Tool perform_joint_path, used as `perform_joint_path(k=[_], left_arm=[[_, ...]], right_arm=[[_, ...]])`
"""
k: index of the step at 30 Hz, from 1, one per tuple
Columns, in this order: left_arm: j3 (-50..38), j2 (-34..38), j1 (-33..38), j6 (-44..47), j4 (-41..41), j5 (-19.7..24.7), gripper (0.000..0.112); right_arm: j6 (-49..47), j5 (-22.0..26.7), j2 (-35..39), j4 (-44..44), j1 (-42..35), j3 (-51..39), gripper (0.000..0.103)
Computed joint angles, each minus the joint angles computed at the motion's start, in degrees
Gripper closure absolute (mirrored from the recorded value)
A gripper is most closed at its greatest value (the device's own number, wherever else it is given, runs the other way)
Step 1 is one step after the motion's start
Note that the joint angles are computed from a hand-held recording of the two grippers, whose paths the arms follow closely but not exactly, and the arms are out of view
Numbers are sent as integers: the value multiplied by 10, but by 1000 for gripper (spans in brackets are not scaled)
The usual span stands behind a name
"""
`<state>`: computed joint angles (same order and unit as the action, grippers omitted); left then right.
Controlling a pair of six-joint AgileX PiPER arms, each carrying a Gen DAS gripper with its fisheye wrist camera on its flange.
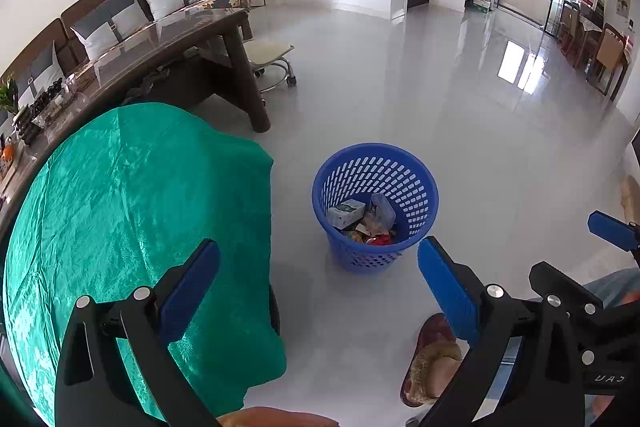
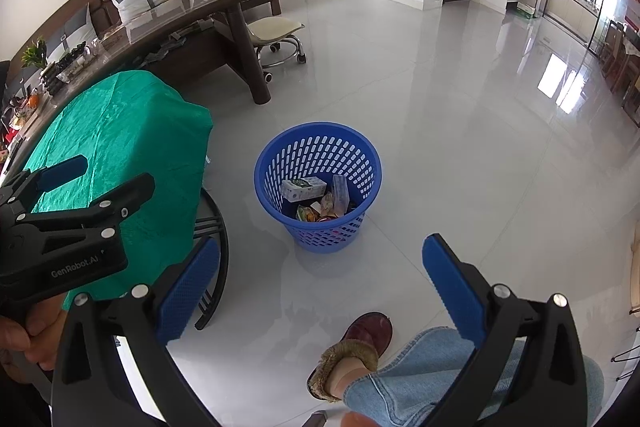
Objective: Collect trash
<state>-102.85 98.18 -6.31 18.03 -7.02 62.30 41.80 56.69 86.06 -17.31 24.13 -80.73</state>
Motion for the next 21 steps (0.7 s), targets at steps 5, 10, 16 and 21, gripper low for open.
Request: perform_joint_path(k=[5, 10, 16, 21], left_arm=[[-1, 0, -1, 0, 0, 1, 14], [11, -2, 5, 16, -7, -7, 14], [23, -7, 10, 21, -10, -17, 14], [23, -5, 14, 26, -12, -16, 15]], right_arm=[[0, 0, -1, 1, -2, 3, 5], [1, 1, -1, 1, -5, 5, 5], [0, 2, -1, 4, -10, 5, 5], [2, 5, 0, 3, -15, 5, 5]])
